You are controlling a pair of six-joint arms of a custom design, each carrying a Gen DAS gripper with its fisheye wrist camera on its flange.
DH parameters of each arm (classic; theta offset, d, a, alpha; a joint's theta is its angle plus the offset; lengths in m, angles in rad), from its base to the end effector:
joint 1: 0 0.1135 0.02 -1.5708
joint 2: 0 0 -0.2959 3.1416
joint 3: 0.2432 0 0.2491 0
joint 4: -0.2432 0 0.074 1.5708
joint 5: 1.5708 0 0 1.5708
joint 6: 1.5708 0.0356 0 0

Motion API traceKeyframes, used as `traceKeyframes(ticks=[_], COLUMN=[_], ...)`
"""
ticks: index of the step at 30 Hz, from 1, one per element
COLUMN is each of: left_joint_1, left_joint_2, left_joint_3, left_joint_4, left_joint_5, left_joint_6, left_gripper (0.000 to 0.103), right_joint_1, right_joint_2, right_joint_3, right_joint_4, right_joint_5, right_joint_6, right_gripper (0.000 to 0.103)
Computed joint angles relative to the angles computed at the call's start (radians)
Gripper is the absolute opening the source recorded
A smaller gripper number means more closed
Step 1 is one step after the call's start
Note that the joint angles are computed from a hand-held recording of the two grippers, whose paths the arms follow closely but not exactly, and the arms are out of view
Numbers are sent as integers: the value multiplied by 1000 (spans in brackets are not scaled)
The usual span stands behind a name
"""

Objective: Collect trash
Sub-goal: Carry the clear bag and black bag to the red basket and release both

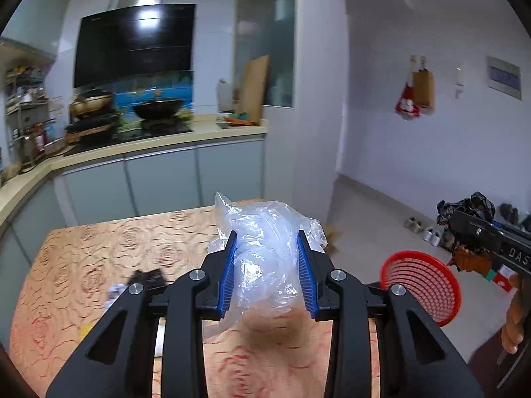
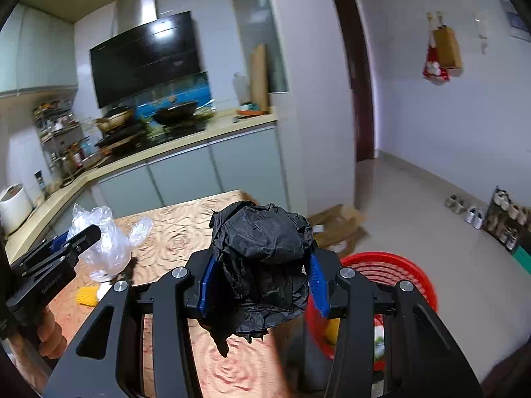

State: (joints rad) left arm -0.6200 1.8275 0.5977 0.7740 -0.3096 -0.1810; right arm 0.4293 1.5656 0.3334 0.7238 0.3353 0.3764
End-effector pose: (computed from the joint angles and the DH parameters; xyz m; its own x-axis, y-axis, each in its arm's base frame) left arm 0.2744 -0.1826 0.1444 -0.4119 0.0834 -0.9074 0.2609 0.9649 -0.0297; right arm 0.2316 0.0931 0.1489 -0.4600 0.1712 -0.8713 0.0402 0.9843 0.1721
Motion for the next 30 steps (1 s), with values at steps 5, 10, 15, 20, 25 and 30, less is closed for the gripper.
traceKeyframes(ticks=[5, 10, 15, 20, 25, 30], left_joint_1=[-70, -128, -179, -220, -245, -252], left_joint_2=[58, 130, 230, 337, 423, 516], left_joint_3=[80, 188, 330, 483, 620, 758], left_joint_4=[-40, -101, -177, -269, -364, -462], left_joint_5=[16, 54, 105, 129, 150, 177], left_joint_6=[-14, -25, -48, -51, -44, -39], left_gripper=[32, 32, 32, 32, 33, 33], right_joint_1=[-105, -227, -340, -423, -481, -520], right_joint_2=[-64, -94, -72, -6, 102, 219], right_joint_3=[-81, -143, -178, -193, -187, -163], right_joint_4=[22, 52, 96, 150, 219, 276], right_joint_5=[-22, -74, -133, -177, -219, -251], right_joint_6=[-17, -42, -64, -87, -95, -105], right_gripper=[44, 44, 44, 45, 45, 45])
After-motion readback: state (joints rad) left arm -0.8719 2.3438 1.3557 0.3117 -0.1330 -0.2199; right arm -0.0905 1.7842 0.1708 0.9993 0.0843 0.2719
